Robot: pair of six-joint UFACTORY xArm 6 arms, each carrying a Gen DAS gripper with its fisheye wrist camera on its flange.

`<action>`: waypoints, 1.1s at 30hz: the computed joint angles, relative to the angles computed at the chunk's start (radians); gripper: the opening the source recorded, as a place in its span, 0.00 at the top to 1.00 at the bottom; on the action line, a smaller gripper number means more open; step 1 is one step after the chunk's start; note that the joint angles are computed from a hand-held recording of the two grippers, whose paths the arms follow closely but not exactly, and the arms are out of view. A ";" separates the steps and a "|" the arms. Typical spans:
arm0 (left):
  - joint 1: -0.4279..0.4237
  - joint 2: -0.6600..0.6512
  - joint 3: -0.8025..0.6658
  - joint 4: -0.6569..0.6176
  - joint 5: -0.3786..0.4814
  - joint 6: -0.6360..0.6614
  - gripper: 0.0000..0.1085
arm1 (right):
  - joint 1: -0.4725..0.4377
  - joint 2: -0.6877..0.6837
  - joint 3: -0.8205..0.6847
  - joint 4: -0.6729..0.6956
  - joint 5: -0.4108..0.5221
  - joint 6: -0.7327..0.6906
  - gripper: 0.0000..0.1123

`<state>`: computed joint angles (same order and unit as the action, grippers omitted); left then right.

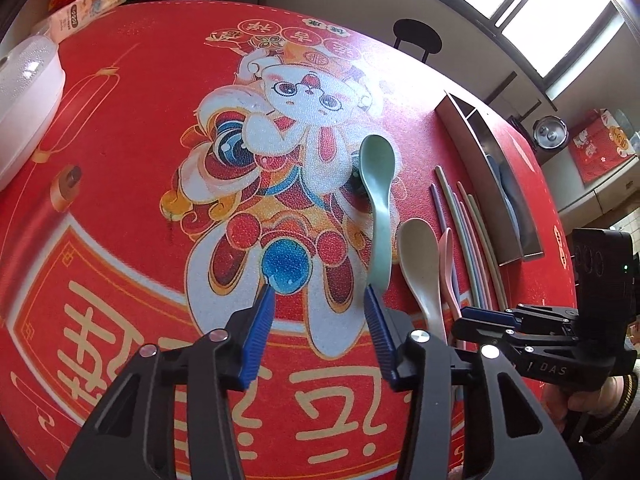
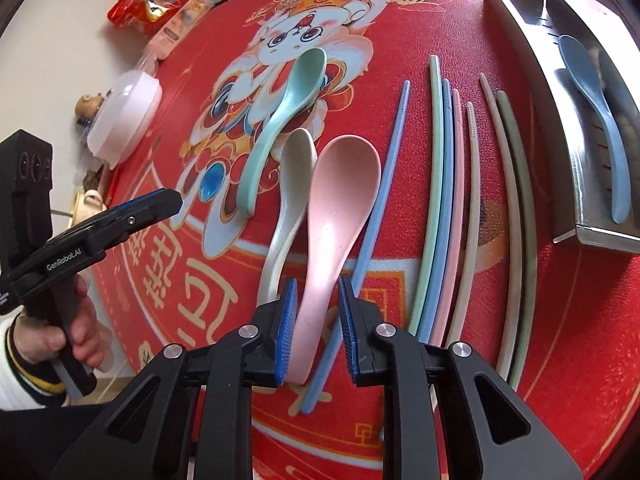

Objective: Organize utensils
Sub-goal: 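Return the right tool to the spoons and close on the pink spoon, then grasp the green spoon with the left tool while the right tool holds the pink spoon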

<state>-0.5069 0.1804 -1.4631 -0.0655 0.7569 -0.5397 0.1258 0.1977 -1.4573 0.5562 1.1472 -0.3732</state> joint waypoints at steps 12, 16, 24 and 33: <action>0.004 0.088 -0.100 -0.107 0.013 0.133 0.70 | 0.029 0.038 -0.038 -0.002 0.008 0.003 0.84; 0.005 0.153 -0.169 -0.164 0.029 0.178 0.70 | 0.020 0.031 -0.026 -0.011 -0.011 0.027 0.89; 0.017 0.262 -0.287 -0.230 0.046 0.197 0.70 | -0.011 0.026 -0.006 -0.001 -0.034 0.074 0.94; 0.031 0.328 -0.353 -0.348 0.029 0.235 0.87 | -0.021 0.021 0.010 0.019 -0.052 0.086 0.94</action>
